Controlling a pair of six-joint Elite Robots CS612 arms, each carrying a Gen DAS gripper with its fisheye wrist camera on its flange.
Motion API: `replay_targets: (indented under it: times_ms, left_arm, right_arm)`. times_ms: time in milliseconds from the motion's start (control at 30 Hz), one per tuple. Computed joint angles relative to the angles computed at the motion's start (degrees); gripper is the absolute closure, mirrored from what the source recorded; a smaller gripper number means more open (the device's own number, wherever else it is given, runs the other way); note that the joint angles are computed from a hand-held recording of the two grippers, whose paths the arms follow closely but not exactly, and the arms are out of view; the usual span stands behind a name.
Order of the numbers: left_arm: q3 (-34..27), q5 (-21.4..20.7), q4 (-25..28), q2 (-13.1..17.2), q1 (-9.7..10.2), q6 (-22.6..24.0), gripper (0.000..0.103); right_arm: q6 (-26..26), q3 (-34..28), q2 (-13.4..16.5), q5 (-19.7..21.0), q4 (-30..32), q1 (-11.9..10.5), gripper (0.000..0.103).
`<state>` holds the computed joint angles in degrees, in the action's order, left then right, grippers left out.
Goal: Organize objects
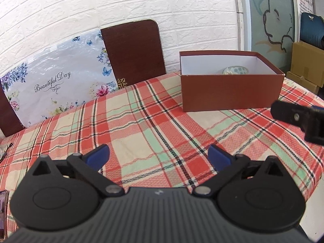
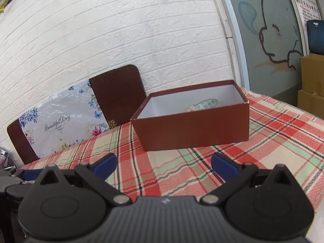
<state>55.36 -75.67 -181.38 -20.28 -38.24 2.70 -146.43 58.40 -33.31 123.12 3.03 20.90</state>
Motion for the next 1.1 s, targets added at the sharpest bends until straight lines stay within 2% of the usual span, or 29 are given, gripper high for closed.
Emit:
replay_targets:
  times_ms: [133,300,533,700,800,1100]
  left_arm:
    - [0.95,0.23,-0.83,-0.29,-0.06,0.71,0.000]
    - [0.66,0.74,0.34,0.05,-0.08,0.43,0.000]
    - [0.13,0.26,1.93,0.63,-0.02,-0.24,0.000]
    - [-0.32,1.93,3.06,1.07,-0.51,1.42,0.000]
    - [-0.68,3.10,4.04,1.27,-0.84,2.55,0.000]
    - [-1.18,2.63,6.95,1.31,-1.18,3.17,0.000]
  right_arm:
    - [0.32,-2.37,1.06,1.77,1.96,0.48,0.000]
    - [0.98,-5.22,2.89,1.65,5.88,0.28,0.000]
    - [3.03,-7.34,4.71,-1.18,9.48,-0.51,0.000]
    - [4.42,-7.46,5.10,-3.55,10.45,-1.14,0.000]
    - [5.41,-7.03,5.07,-3.62,10.24,-1.26,0.000]
    - [9.49,-6.16,4.90,-3.48,10.45,-1.58,0.000]
